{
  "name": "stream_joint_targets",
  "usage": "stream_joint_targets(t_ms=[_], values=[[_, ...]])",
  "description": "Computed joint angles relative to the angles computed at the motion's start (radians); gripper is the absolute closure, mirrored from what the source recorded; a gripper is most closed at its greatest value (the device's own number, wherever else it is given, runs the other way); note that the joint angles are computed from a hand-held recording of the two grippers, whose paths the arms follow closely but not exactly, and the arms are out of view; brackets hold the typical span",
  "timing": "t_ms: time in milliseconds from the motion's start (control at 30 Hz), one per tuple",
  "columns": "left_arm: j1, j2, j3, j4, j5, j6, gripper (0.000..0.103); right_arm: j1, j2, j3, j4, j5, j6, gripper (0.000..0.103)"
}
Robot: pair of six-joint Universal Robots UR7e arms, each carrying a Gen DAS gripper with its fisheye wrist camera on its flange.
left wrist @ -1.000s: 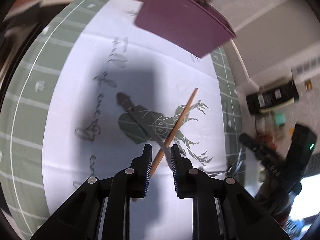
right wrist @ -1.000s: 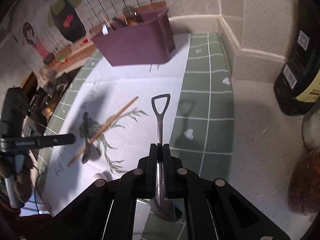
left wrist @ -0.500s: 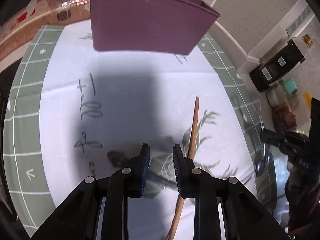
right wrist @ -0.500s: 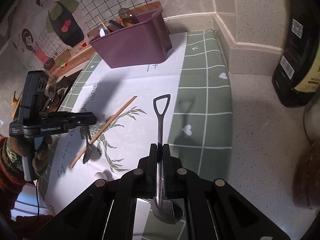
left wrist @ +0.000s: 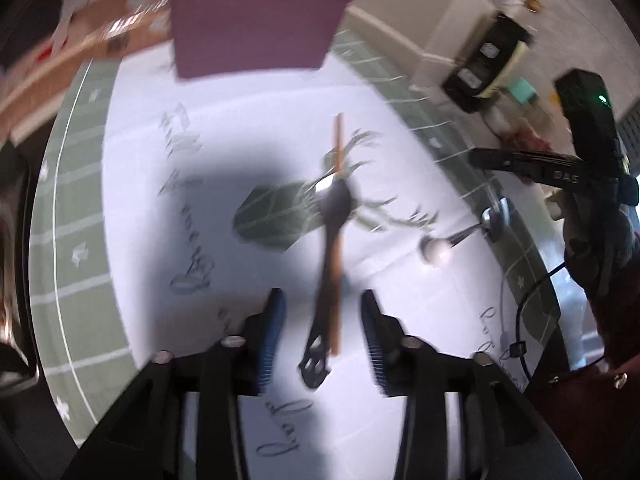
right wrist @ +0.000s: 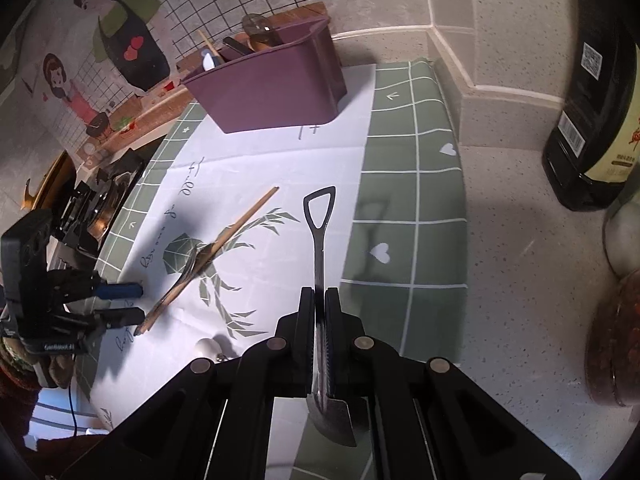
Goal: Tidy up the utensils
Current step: 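Close the left tool on the black spoon and chopstick while the right tool holds the shovel spoon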
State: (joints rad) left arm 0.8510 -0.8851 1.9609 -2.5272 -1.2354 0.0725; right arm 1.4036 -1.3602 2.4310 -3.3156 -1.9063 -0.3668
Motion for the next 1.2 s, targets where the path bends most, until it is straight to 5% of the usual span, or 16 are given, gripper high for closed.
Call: stream_joint_targets(t_ms=[200, 400, 767, 1033, 1200], values=[[-0.032, 0.107, -0.097, 0.025, 0.105, -0.037, 0.050, 0.014, -0.006, 0.024, -0.025, -0.003, -0.004, 0.098], [-0.002, 0.161, -0.182, 0.057, 0.112, -0.147, 0.051, 0.012, -0.018, 0.054, -0.069, 0.011, -0.004, 0.098], [-0.044, 0.162, -0.110, -0.005, 0.253, -0.116, 0.054, 0.002, -0.037, 0.065, -0.063, 0.016, -0.019, 0.098], [-0.057, 0.189, -0.125, -0.013, 0.255, -0.123, 0.054, 0.002, -0.023, 0.061, -0.054, 0.019, -0.026, 0.098], [-0.066, 0.221, -0.159, 0.003, 0.261, -0.120, 0.065, 0.004, -0.019, 0.063, -0.065, 0.018, -0.023, 0.098]])
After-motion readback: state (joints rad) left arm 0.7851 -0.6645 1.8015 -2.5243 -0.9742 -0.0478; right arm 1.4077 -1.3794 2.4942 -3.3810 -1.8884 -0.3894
